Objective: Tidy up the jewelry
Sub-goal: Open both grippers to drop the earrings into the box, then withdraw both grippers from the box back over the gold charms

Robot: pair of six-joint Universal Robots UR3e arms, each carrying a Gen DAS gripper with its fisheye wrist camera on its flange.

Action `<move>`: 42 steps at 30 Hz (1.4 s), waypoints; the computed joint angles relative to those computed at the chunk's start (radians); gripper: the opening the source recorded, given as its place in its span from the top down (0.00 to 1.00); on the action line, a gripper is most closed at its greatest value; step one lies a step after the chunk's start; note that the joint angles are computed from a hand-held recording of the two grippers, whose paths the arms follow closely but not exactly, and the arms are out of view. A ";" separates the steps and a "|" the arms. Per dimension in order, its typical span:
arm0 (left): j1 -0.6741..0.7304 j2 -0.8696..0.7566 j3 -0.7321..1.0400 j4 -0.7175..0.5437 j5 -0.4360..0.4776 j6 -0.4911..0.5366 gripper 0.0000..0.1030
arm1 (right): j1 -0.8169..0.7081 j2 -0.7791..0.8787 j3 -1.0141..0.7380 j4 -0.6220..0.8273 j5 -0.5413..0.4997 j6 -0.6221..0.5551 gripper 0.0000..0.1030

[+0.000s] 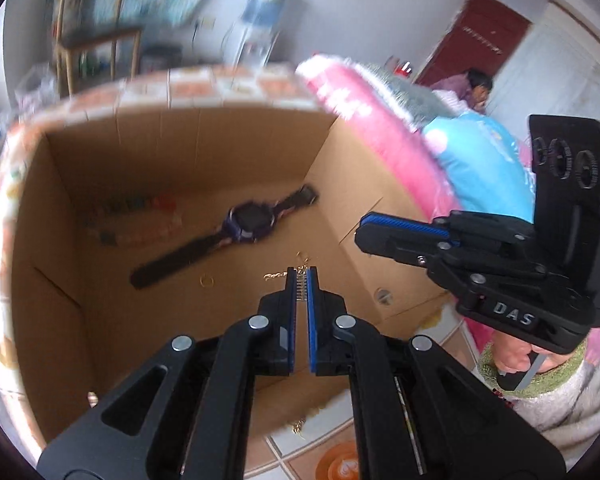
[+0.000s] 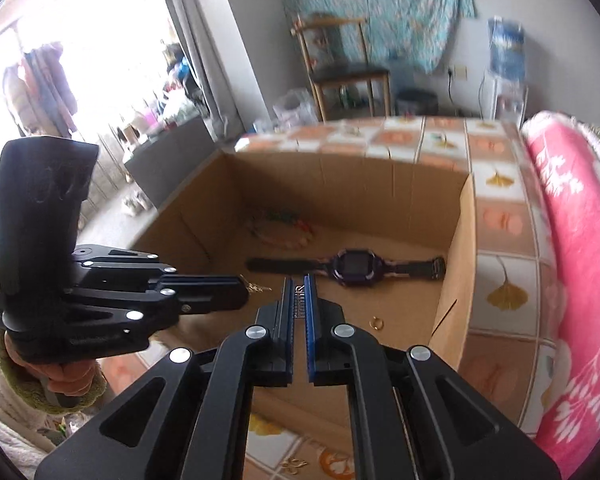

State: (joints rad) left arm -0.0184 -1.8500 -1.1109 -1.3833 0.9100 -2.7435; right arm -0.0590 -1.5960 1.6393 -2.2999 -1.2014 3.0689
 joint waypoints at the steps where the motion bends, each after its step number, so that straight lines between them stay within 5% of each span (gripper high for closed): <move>1: -0.007 -0.029 0.021 -0.018 0.002 -0.005 0.96 | 0.001 0.021 -0.013 0.009 0.000 -0.007 0.95; 4: -0.010 -0.078 0.060 -0.065 -0.013 -0.010 0.96 | 0.004 0.062 -0.043 0.030 -0.008 -0.021 0.95; 10: 0.001 -0.097 0.062 -0.074 -0.014 -0.063 0.72 | -0.039 0.057 -0.042 0.022 0.033 -0.004 0.95; 22: 0.063 0.070 -0.086 0.071 -0.021 -0.105 0.38 | -0.215 -0.214 0.127 0.004 0.146 0.033 0.92; 24: 0.077 0.126 -0.132 0.105 -0.022 -0.105 0.30 | -0.243 -0.275 0.160 0.017 0.161 0.034 0.70; 30: 0.113 0.319 -0.290 0.191 0.008 -0.060 0.16 | -0.314 -0.498 0.268 0.077 0.193 0.018 0.37; 36: 0.159 0.517 -0.436 0.135 0.007 0.071 0.08 | -0.385 -0.756 0.369 0.254 0.181 -0.045 0.21; 42: 0.124 0.616 -0.575 0.063 0.093 0.153 0.08 | -0.319 -0.829 0.456 0.355 0.054 -0.025 0.18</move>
State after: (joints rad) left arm 0.1061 -1.2341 -1.6855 -1.3205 1.0034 -2.5903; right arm -0.3777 -2.4254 2.0949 -1.9452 -1.1470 3.0439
